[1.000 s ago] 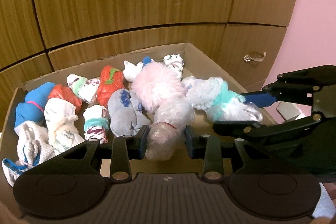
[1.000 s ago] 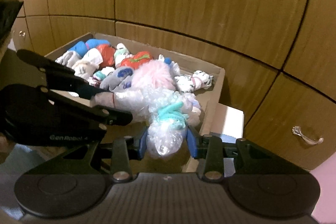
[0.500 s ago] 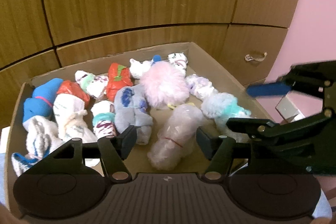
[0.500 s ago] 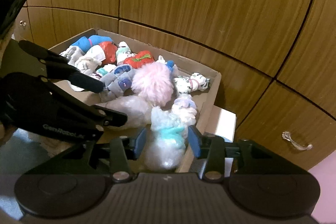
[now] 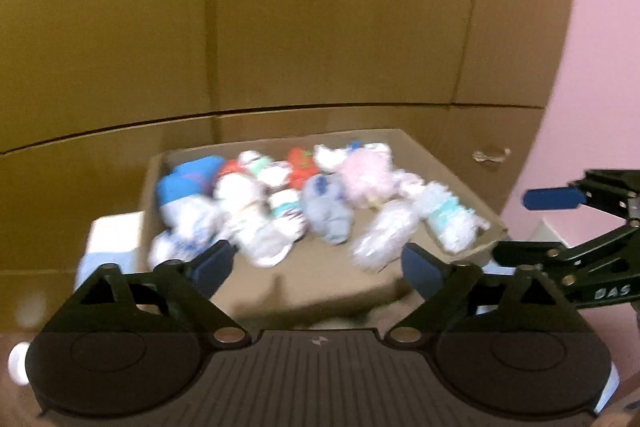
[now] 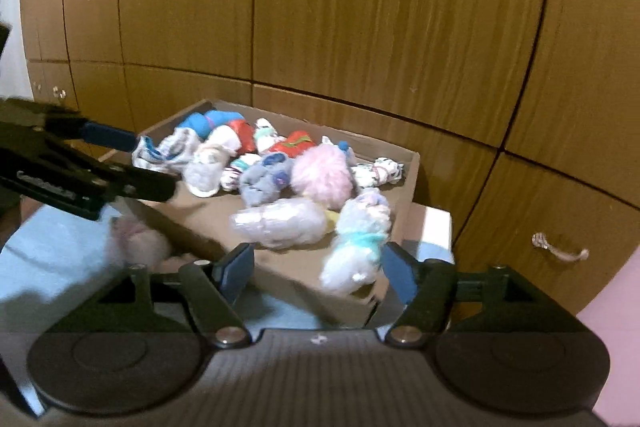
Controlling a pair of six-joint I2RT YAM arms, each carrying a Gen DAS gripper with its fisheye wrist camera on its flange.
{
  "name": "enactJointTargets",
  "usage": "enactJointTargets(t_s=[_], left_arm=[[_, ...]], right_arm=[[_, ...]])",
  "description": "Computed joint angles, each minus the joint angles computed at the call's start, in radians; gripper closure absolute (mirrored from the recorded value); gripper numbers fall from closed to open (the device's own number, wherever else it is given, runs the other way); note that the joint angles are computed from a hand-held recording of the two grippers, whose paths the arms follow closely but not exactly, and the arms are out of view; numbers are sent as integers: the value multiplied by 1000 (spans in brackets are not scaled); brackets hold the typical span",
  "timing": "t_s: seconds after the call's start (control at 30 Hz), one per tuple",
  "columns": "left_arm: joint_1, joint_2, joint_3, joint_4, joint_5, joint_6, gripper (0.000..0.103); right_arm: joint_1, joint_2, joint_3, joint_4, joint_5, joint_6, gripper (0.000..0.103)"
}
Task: Organize objects
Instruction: 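Withdraw both grippers from the box back over the remaining socks, then grasp the white lilac-banded sock with left while right grasps pale pink knotted sock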
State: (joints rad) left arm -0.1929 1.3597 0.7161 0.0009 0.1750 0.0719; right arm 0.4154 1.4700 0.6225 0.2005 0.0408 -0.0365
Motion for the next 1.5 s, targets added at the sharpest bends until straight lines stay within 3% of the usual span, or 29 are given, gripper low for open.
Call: enactJointTargets(t_s=[0.2,0.33,0.5,0.6,0.87,1.2,1.43,1.5], left_arm=[[61,-172,-218,79,-35,-32,5],[41,-194,-295,139,-71,-59,2],[-8,-151,-319,205,-127,-98,1],[-23,-89,-294,226,-119,-129,1],[-61,62,-244,312,-153,-180,2],[19,78,-246,349,-21,-178,33],[69,70,-247,342,16,-147,36],[66,76,-253,358,18,-133,36]], right_arm=[[113,-2,-88,109,74,119,33],[199,77,-98,186,145,158,33],[254,205,-65,248,229,184,32],[231,237,-72,285,190,204,32],[227,254,-101,327,211,226,30],[251,323,-28,327,208,234,29],[270,394,77,269,227,282,29],[274,409,94,260,238,293,34]])
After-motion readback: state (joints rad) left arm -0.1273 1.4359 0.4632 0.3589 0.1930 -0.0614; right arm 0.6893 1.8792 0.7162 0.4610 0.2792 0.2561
